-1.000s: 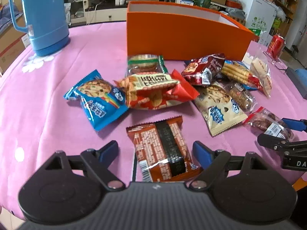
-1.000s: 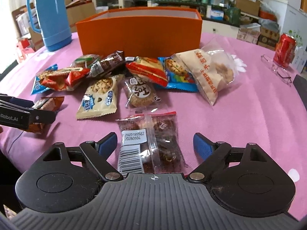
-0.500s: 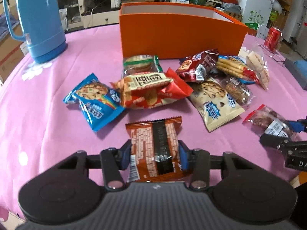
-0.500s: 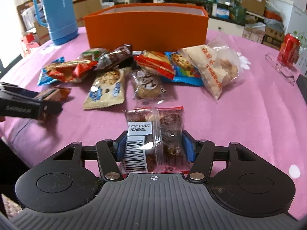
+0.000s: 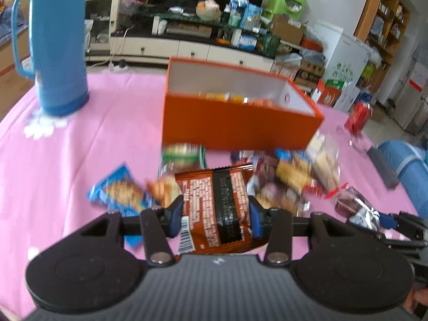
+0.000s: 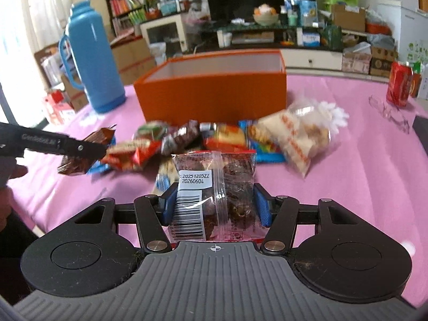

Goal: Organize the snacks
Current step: 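Lower both packets into the orange box and open both grippers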

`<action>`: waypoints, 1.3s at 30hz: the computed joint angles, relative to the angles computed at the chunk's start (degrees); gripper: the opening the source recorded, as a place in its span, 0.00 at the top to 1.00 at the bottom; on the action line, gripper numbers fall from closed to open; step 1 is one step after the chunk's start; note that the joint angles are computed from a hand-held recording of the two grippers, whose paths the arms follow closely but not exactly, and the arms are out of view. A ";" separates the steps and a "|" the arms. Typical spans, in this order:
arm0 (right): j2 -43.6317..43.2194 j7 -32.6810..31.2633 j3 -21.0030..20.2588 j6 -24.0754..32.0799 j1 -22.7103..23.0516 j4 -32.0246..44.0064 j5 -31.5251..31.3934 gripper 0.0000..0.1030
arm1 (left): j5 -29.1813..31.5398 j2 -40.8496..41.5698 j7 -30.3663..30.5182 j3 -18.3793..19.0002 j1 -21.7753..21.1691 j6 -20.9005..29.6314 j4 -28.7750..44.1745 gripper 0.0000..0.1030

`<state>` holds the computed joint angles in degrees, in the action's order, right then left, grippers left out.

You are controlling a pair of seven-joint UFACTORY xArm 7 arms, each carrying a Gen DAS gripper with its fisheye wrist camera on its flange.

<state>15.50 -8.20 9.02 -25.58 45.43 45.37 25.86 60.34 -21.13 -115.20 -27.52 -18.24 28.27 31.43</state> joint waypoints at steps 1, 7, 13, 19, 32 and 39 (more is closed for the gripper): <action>0.05 -0.74 -0.59 0.39 0.22 1.02 0.31 0.65 | 1.30 0.16 0.01 0.54 0.93 -0.59 0.75 0.55; 4.25 -1.01 -3.45 2.86 -1.65 12.77 -2.54 0.65 | 10.47 4.11 -0.75 3.81 5.79 -1.11 8.20 0.55; 17.38 0.73 -9.11 7.41 -0.47 36.10 -4.05 0.65 | 18.58 15.79 3.10 8.98 5.74 0.48 21.40 0.55; 32.29 6.70 -11.08 16.37 -1.13 59.02 -8.24 0.65 | 23.82 27.41 4.05 14.19 2.98 -0.52 31.50 0.56; 52.55 24.28 -24.60 30.93 2.17 87.57 -15.48 0.62 | 21.56 33.58 5.19 23.89 -2.26 -2.10 34.76 0.26; 47.75 32.84 -31.04 22.73 5.81 76.97 -18.90 0.28 | 26.82 28.66 -1.65 23.10 -2.75 2.01 31.86 0.08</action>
